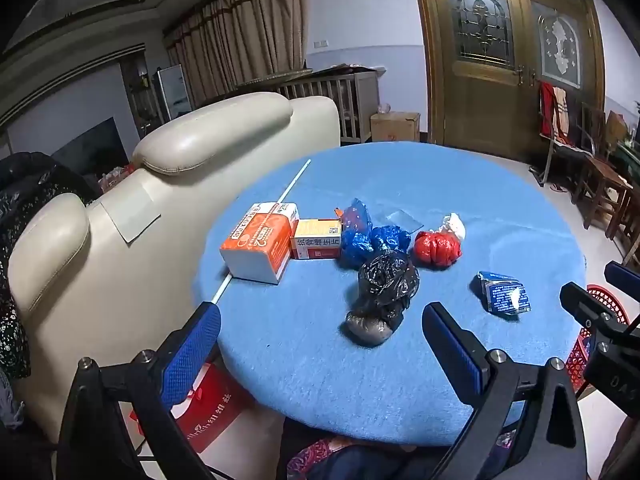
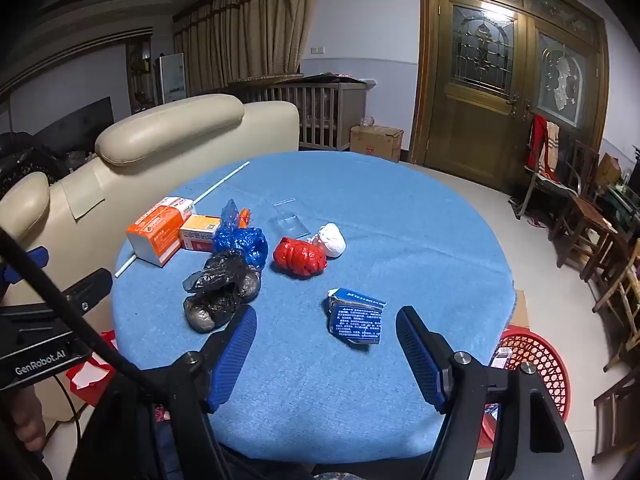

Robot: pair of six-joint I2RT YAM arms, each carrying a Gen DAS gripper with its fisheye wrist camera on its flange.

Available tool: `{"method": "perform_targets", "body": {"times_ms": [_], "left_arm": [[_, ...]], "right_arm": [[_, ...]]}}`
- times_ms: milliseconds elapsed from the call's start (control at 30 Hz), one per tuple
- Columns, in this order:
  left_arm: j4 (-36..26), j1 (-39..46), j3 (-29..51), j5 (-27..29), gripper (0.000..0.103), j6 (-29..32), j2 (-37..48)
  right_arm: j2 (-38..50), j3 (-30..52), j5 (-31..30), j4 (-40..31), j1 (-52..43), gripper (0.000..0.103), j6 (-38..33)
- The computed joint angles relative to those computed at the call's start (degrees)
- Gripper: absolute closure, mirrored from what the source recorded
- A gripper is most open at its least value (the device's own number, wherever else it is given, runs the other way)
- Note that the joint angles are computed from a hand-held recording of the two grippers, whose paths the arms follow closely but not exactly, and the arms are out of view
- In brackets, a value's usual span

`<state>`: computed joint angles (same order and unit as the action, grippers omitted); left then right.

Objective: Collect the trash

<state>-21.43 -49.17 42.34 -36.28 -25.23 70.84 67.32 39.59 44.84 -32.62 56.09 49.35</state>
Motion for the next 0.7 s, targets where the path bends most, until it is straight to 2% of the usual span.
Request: {"method": "perform_targets", "body": {"times_ms": [633,700], "left_arm": [[1.2,-0.2,-0.6,-0.9,0.002,0.2,-0.2],[1.3,-0.1,-0.7,-0.9,0.002,0.3,-0.3]], "right_arm": [[-1.9,-1.5,-1.1,0.1,-0.8,0.027,0.0],[0.1,-1.0,-1.0,1.2,-0.8,0.027,-0.2]]}}
